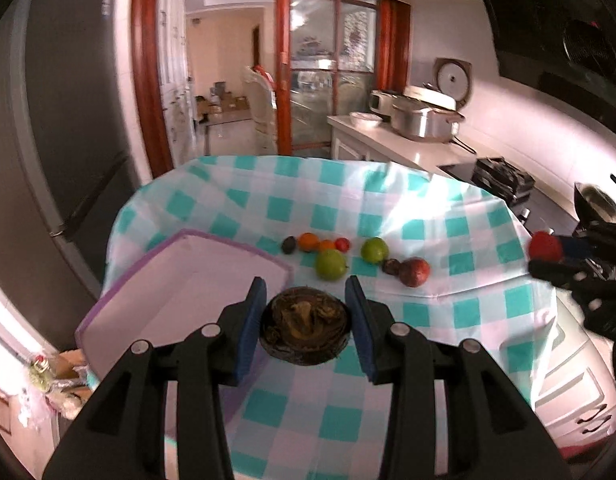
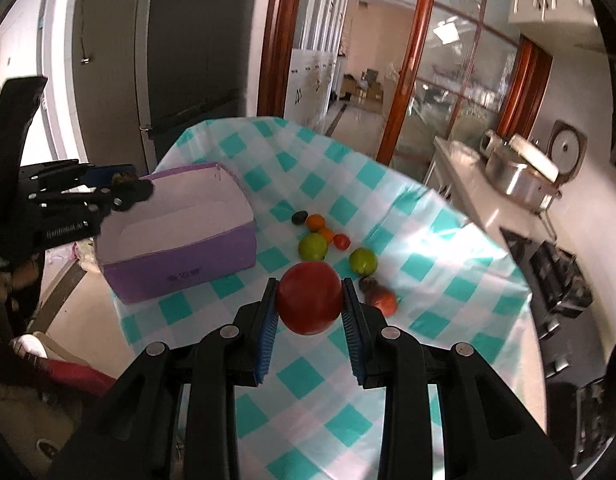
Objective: Organize fruits
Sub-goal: 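Carry the dried fruit and red tomato with both grippers into the purple box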
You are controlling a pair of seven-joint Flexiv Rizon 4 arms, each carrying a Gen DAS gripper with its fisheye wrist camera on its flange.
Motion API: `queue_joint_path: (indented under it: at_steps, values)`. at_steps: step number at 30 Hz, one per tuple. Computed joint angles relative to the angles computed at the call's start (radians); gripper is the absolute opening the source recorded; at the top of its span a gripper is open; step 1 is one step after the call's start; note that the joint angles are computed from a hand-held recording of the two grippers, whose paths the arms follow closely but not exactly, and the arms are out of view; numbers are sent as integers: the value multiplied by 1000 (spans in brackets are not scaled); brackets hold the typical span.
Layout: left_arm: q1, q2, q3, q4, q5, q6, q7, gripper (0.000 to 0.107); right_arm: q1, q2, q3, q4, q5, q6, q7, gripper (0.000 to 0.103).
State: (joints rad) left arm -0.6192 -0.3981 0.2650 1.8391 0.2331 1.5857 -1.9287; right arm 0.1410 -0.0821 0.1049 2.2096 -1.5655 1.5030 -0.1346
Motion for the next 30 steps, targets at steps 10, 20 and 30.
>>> queue_joint_path:
  at_steps: [10, 20, 30]
  values:
    - [-34, 69, 116, 44, 135, -37, -190, 41, -15, 88, 12, 63, 60, -52, -95, 31]
    - [173, 15, -64, 23, 65, -27, -46, 41, 32, -42, 13, 10, 206, -70, -201, 31]
    - [407, -84, -234, 23, -173, -60, 227, 41, 155, -423, 170, -377, 801, -187, -775, 31]
